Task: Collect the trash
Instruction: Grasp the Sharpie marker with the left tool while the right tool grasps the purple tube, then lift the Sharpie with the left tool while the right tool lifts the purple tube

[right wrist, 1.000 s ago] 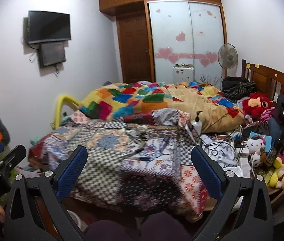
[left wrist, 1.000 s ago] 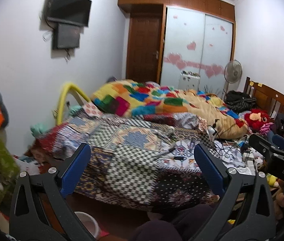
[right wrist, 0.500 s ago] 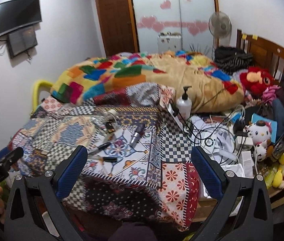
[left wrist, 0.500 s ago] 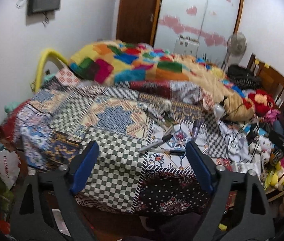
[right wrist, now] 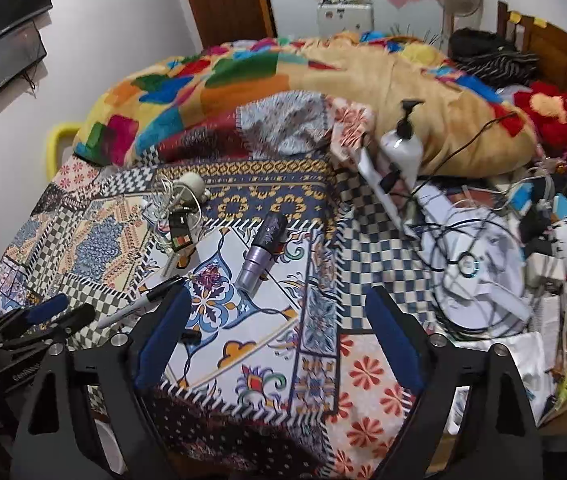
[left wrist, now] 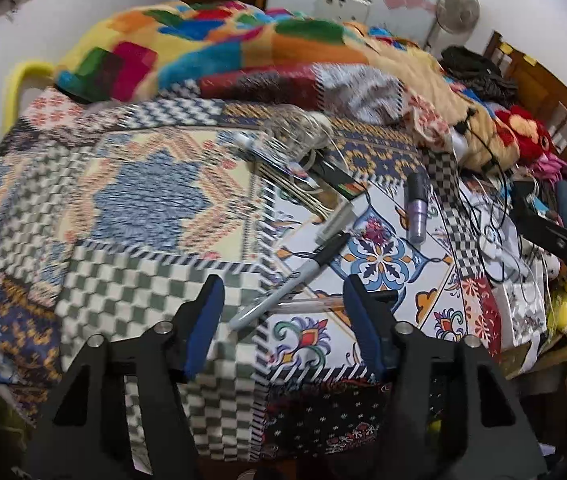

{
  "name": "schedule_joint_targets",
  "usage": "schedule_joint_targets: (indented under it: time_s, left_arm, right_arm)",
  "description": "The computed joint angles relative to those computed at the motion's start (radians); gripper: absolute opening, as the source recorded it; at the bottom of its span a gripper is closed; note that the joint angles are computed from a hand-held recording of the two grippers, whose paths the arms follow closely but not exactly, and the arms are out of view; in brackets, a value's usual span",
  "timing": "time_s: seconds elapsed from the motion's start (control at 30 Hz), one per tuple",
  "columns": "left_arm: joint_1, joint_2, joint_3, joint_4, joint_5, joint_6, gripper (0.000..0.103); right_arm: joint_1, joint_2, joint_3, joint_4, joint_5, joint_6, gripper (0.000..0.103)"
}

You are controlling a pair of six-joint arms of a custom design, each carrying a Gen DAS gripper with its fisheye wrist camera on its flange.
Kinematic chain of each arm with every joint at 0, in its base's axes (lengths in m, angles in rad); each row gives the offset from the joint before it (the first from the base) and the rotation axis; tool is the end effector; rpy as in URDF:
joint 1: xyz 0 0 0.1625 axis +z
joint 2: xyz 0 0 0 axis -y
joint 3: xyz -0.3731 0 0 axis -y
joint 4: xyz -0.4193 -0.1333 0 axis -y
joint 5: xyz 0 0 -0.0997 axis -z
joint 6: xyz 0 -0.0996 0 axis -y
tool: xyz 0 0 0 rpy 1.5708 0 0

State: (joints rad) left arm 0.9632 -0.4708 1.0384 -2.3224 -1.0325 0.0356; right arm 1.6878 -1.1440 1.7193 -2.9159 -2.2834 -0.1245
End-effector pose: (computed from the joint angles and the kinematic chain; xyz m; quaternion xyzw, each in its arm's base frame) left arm -0.3052 -0.7618 0.0405 0.2802 0.9184 -0.1597 0.2290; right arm 0.1413 -0.6180 0.2893 -0.0254 -0.8781 0.3507 0.3246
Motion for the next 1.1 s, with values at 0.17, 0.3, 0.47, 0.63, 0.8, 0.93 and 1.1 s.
schedule_joint_targets:
  time_s: [0.17, 0.3, 0.47, 0.63, 0.8, 0.93, 1.1]
  left_arm:
    - [0.007, 0.04, -0.033, 0.036, -0.06, 0.044, 0.055]
    - [0.007, 0.085, -0.069, 0.033, -0.038, 0.068, 0.055]
    - [0.026, 0.149, -0.162, 0.073, -0.009, 0.072, 0.043]
    - [0.042, 0.191, -0.24, 0.122, -0.004, 0.113, 0.037]
    - [0.047, 0.202, -0.251, 0.11, -0.009, 0.193, 0.032]
    - [0.051, 0.21, -0.257, 0.087, -0.016, 0.261, 0.024]
    - [0.059, 0.234, -0.311, 0.121, -0.04, 0.272, 0.012]
  right_arm:
    - [-0.044, 0.04, -0.058, 0.06, 0.052, 0.006, 0.073]
    - [-0.073, 0.075, -0.111, 0.11, 0.082, 0.027, 0.064]
    - [-0.101, 0.12, -0.177, 0.157, 0.124, 0.065, 0.051]
    - [-0.108, 0.177, -0.242, 0.182, 0.104, 0.068, 0.041]
    - [-0.12, 0.201, -0.265, 0.19, 0.109, 0.079, 0.04]
    - [-0.116, 0.212, -0.269, 0.168, 0.103, 0.064, 0.038]
    - [-0.111, 0.226, -0.279, 0.175, 0.102, 0.038, 0.026]
